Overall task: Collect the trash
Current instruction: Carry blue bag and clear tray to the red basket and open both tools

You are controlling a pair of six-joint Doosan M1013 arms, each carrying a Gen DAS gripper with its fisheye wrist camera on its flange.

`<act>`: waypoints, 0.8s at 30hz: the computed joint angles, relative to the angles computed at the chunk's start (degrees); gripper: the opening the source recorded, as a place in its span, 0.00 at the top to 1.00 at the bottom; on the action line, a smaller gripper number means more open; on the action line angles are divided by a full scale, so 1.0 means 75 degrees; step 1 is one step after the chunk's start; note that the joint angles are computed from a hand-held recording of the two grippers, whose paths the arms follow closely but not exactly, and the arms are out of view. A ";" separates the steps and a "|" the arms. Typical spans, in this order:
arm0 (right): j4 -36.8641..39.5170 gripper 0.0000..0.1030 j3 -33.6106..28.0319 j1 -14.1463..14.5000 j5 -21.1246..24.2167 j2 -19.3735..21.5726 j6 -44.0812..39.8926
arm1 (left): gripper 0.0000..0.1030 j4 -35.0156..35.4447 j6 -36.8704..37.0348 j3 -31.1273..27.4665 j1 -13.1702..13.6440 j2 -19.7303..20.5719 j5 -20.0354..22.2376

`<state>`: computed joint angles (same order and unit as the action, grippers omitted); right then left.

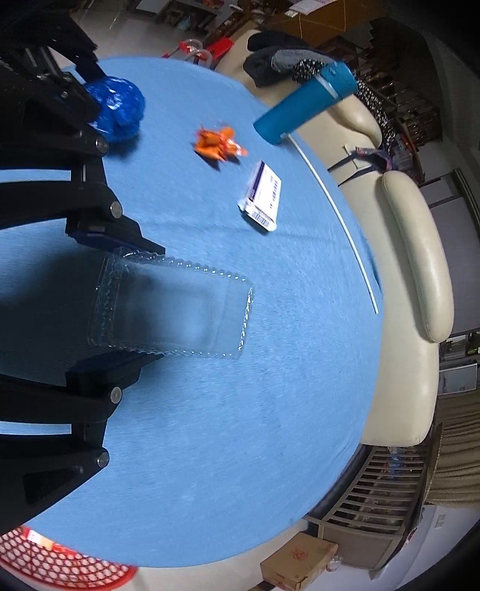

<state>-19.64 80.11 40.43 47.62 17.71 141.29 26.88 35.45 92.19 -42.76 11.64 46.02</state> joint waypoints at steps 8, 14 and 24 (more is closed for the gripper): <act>-0.0424 0.52 0.0738 0.0294 -0.0483 -0.0586 0.0827 | 0.52 0.0456 -0.0260 0.0074 -0.0331 -0.0179 0.0235; -0.0947 0.53 0.1173 0.0456 -0.0740 -0.0988 0.1498 | 0.52 0.0835 -0.0391 0.0039 -0.0630 -0.0269 0.0374; -0.1984 0.52 0.1836 0.0593 -0.1126 -0.1687 0.2779 | 0.52 0.1472 -0.0396 -0.0185 -0.1106 -0.0308 0.0605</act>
